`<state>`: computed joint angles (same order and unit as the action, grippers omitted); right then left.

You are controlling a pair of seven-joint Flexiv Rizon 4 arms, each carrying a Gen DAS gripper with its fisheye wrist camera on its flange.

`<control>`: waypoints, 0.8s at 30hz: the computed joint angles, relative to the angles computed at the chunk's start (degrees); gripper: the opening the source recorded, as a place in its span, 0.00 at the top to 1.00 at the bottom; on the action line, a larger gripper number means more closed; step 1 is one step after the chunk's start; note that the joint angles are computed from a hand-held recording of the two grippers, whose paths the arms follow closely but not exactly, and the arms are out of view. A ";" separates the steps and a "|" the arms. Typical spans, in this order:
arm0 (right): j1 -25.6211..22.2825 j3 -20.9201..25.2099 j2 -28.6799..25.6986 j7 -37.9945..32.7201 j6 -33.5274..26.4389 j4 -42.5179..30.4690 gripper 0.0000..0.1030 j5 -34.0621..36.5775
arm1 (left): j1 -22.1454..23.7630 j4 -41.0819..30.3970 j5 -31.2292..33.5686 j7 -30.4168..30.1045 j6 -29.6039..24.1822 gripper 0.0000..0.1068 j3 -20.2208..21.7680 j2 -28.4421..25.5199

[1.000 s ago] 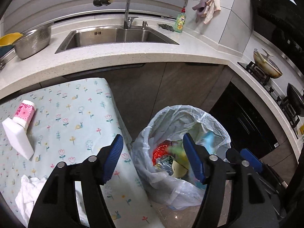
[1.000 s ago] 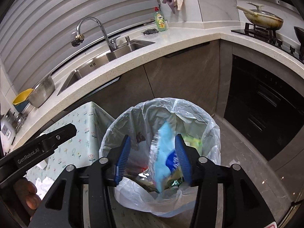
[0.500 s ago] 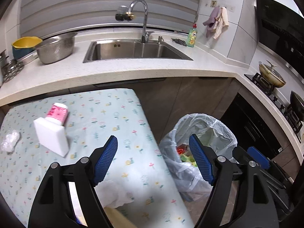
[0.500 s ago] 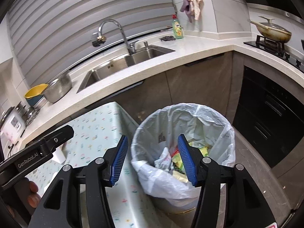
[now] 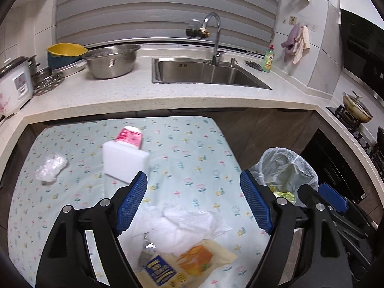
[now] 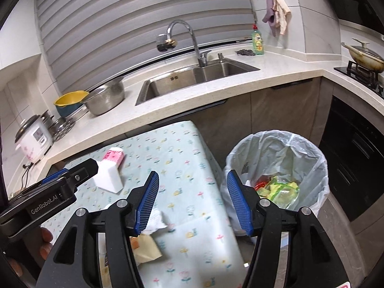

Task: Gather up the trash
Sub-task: 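Move both open tools back over the table toward the white tissues, then grasp a white tissue with the left tool while the right tool grasps another tissue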

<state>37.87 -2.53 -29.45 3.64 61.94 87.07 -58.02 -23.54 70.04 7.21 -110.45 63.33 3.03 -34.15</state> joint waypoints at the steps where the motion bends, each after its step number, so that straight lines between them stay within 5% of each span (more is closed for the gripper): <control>1: 0.23 0.33 -0.44 -0.55 -0.24 -0.66 0.44 0.35 | 0.13 0.97 0.17 -0.13 0.27 0.28 0.24 0.65; 5: 1.58 1.08 -2.55 -2.95 -0.94 -3.46 0.44 2.35 | 1.29 5.24 0.45 -0.52 1.02 0.19 0.70 3.29; 24: 6.78 2.03 -15.43 -20.54 -5.59 -18.41 0.43 20.07 | 7.19 18.03 0.93 -2.82 -0.44 0.18 0.77 7.10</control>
